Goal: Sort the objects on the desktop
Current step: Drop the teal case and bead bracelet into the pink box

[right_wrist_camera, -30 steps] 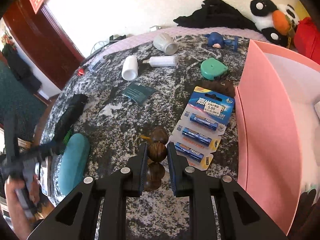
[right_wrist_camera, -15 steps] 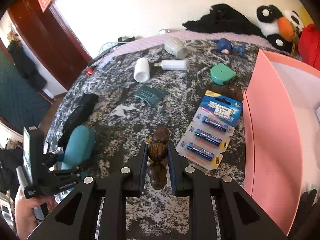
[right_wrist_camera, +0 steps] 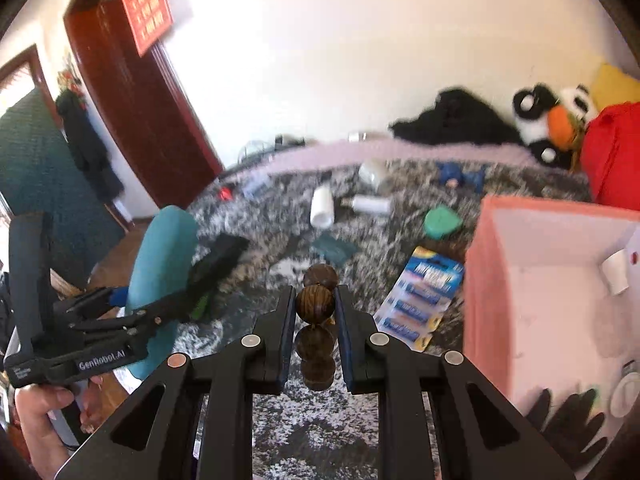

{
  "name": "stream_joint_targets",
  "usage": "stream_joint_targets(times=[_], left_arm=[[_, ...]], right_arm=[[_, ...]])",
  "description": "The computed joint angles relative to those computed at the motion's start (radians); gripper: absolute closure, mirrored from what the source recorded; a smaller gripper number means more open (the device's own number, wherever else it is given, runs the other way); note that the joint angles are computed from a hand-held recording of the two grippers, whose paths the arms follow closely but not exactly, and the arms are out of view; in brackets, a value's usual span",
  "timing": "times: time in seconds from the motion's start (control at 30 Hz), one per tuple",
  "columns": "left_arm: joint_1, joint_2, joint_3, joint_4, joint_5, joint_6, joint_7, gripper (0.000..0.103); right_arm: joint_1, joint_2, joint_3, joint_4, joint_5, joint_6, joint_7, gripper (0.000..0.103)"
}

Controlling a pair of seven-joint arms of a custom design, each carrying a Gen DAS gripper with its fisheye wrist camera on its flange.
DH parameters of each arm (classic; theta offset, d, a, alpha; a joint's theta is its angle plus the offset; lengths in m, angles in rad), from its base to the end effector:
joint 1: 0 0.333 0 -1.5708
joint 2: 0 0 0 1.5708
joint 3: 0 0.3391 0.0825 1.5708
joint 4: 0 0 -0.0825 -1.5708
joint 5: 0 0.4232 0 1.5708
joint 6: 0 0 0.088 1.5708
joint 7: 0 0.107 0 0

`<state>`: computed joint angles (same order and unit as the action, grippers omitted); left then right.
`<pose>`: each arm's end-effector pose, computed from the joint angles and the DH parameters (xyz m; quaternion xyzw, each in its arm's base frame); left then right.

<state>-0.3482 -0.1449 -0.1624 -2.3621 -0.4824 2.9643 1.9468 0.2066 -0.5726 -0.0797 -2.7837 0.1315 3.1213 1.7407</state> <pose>0.4968 -0.2447 0.4662 -0.4925 0.7860 -0.3430 0.1484 0.4109 0.0400 0.4781 -0.5750 0.6902 -0.2176 0.3817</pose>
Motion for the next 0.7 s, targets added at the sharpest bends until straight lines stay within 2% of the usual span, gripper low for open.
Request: stream_joint_targets(times=[0.17,0.23,0.3,0.4,0.47,0.57,0.6,0.63,0.67,0.7], left_arm=[[-0.091,0.009,-0.029,0.071,-0.075,-0.038,0.069,0.036],[-0.124,0.033,-0.047,0.118,-0.131,-0.065,0.115,0.036],[-0.138,0.066,-0.078,0.168,-0.149,-0.091,0.137,0.036],[-0.14,0.131,-0.133,0.235,-0.095,-0.105,0.099,0.036],[-0.14,0.174,-0.161,0.28,-0.089,-0.125,0.093,0.036],[-0.137,0.24,-0.2,0.35,-0.083,-0.165,0.087,0.035],[-0.138,0.255,-0.21,0.365,-0.066,-0.167,0.08,0.033],[-0.145,0.263,-0.213,0.369,-0.021,-0.148,0.046,0.024],[-0.156,0.264,-0.208,0.364,0.042,-0.114,-0.005,0.019],[-0.161,0.258,-0.206,0.353,0.091,-0.076,-0.044,0.011]], right_arm=[[-0.242,-0.22,0.165,-0.093,-0.056,-0.013,0.097,0.083],[-0.333,-0.306,0.202,-0.126,-0.08,-0.032,0.139,0.083],[-0.396,-0.374,0.206,-0.152,-0.102,-0.049,0.169,0.083],[-0.488,-0.45,0.189,-0.184,-0.124,-0.067,0.207,0.083],[-0.542,-0.476,0.166,-0.199,-0.135,-0.081,0.222,0.083],[-0.588,-0.479,0.12,-0.206,-0.144,-0.104,0.227,0.082],[-0.618,-0.477,0.132,-0.206,-0.146,-0.114,0.243,0.081],[-0.65,-0.475,0.147,-0.205,-0.151,-0.124,0.262,0.071],[-0.685,-0.474,0.169,-0.206,-0.157,-0.125,0.29,0.056],[-0.719,-0.49,0.193,-0.211,-0.162,-0.132,0.322,0.015]])
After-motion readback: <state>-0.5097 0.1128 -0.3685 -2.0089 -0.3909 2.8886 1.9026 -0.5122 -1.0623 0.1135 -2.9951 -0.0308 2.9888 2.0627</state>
